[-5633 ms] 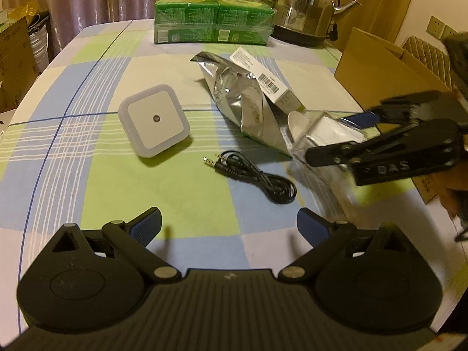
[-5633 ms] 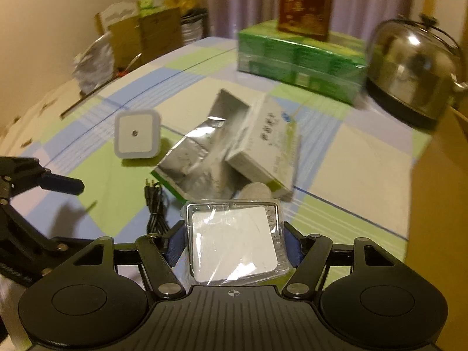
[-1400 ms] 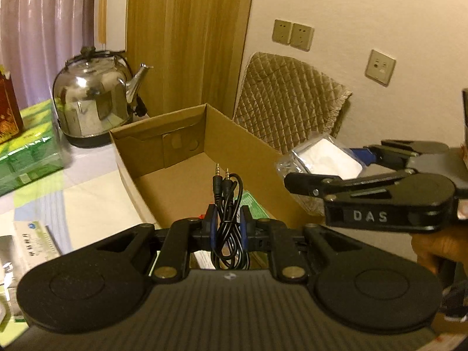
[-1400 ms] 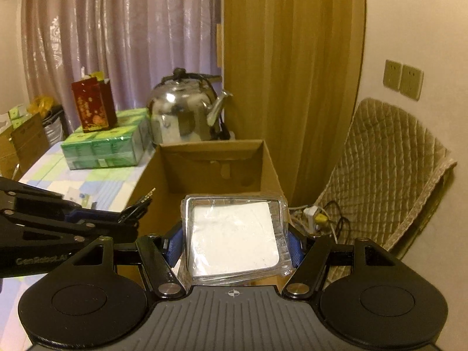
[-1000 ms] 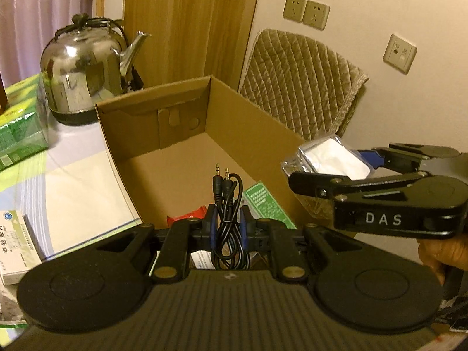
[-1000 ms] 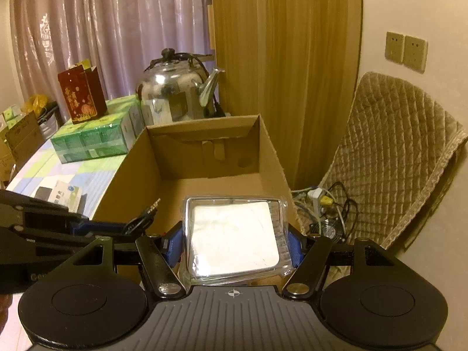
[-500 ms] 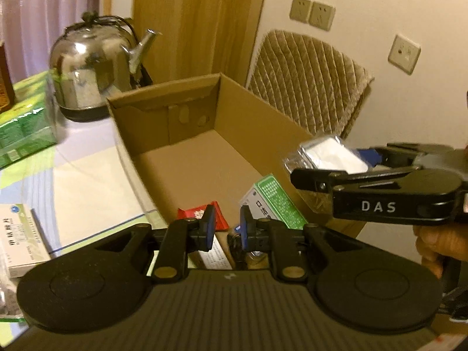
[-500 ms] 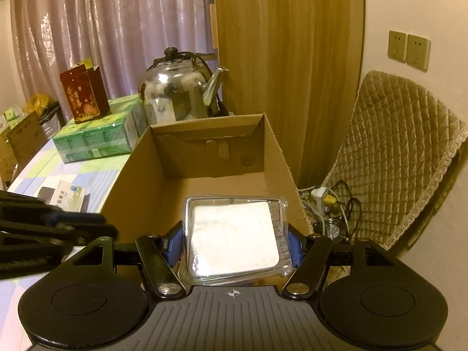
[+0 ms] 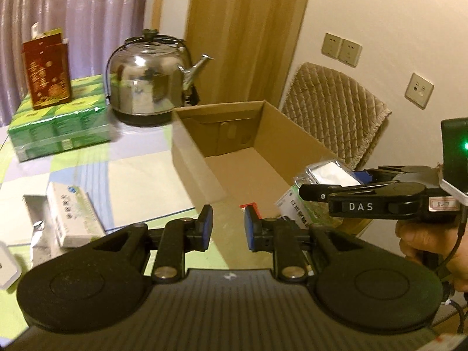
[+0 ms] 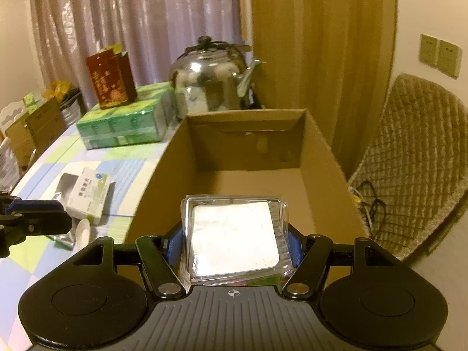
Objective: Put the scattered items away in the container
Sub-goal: 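Open the left tool to drop the cable while the right tool releases the clear tray, then move both tools back over the table toward the night light and spoon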
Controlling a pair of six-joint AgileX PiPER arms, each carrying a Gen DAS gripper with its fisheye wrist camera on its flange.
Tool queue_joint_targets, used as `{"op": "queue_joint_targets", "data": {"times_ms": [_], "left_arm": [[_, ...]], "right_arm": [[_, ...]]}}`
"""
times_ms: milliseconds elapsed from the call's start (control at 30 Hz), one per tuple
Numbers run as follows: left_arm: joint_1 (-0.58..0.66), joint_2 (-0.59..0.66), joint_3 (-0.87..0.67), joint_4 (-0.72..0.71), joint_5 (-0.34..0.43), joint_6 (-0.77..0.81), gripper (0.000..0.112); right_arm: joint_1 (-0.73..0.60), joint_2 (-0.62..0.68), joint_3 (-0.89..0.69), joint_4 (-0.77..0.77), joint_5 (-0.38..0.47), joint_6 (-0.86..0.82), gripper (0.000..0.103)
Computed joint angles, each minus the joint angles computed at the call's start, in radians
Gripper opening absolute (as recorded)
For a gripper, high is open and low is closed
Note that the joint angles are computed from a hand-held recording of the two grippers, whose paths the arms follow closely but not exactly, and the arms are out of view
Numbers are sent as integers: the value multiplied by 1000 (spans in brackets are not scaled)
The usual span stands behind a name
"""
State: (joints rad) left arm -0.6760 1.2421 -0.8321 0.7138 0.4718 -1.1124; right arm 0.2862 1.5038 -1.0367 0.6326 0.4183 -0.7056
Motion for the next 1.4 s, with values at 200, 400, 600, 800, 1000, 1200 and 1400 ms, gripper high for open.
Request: {"op": "queue_joint_targets", "data": {"times_ms": [200, 400, 600, 800, 1000, 1200, 1400], "left_arm": [[31, -48, 61, -18, -6, -6, 20], [67, -65, 113, -49, -44, 14, 21], [106, -83, 158, -101, -78, 48, 21], [116, -117, 201, -108, -73, 37, 21], [94, -184, 244, -86, -20, -6, 22], [45, -295, 287, -76, 76, -50, 26], [-62, -430, 328, -48, 236, -132, 26]], "right_arm": [[74, 52, -21, -128, -18, 92, 65], [98, 87, -25, -145, -29, 119, 65], [104, 92, -18, -138, -51, 126, 69], [107, 44, 5, -134, -84, 141, 74], [95, -43, 46, -112, -84, 189, 78], [139, -155, 121, -163, -68, 281, 81], [232, -266, 197, -268, -62, 443, 85]]}}
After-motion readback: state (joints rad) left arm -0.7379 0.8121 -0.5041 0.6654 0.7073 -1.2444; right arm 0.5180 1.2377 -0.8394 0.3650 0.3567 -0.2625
